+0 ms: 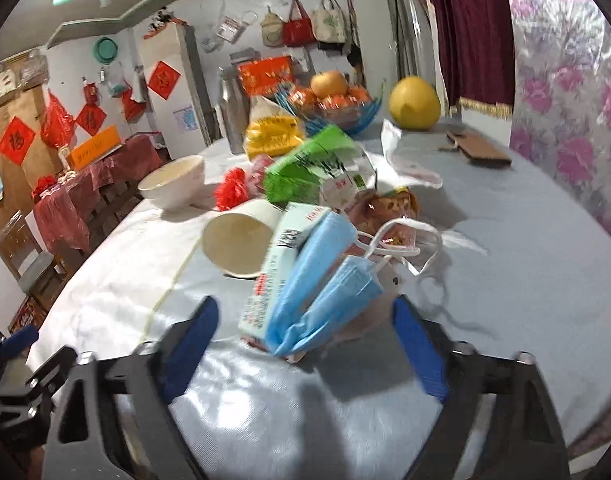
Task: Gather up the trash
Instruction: 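Grasp the blue face mask with the right tool while the left tool grasps the white medicine box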
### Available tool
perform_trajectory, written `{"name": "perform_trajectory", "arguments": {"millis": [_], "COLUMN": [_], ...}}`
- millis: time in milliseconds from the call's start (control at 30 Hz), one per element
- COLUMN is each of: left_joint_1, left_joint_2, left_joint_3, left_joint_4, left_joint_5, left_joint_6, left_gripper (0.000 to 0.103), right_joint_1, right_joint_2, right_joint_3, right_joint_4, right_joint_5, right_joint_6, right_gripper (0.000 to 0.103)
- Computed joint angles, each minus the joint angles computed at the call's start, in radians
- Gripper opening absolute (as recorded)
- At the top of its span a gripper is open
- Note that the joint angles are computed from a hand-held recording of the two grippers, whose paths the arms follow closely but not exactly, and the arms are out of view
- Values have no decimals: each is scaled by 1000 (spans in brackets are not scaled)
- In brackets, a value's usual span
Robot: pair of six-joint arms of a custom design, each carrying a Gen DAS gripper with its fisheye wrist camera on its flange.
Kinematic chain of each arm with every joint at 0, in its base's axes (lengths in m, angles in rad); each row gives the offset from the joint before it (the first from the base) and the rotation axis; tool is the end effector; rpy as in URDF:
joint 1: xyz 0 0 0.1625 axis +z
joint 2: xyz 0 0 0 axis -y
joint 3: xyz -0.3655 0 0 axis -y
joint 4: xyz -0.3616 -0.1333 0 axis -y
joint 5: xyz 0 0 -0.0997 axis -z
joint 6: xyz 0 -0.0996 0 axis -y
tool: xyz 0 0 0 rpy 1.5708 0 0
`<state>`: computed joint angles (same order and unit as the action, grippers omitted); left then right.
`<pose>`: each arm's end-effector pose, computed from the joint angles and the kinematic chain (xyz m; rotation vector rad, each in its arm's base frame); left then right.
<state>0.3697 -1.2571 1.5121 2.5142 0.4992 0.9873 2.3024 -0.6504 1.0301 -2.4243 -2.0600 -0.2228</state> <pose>-0.2764 -0.3439 0.4945 -0.1738 1.8976 -1.1711 0.5691 -0.5044 0.2170 1.0870 -2.4538 0.7943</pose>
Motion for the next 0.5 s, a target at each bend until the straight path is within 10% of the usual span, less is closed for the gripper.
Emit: {"name": "perform_trajectory", "arguments": {"millis": [67,267,500], "left_joint_1": [3,12,45], "left_joint_2": [1,41,155], "left_joint_3": [-1,-48,-296], "left_joint_4": [-15,-114,-448], "left_joint_5": [-5,-25,-40], "left_joint_6": [20,158,636], "left_gripper": [97,97,97], "right_joint_1": [-14,-34,-57], "right_joint_2": [-10,-139,-244], "right_joint_3": [8,138,191], "right_joint_4": [4,-51,-49], "right_joint_5": [32,139,193], "right_joint_6": [14,35,50], "right_gripper": [30,25,25]}}
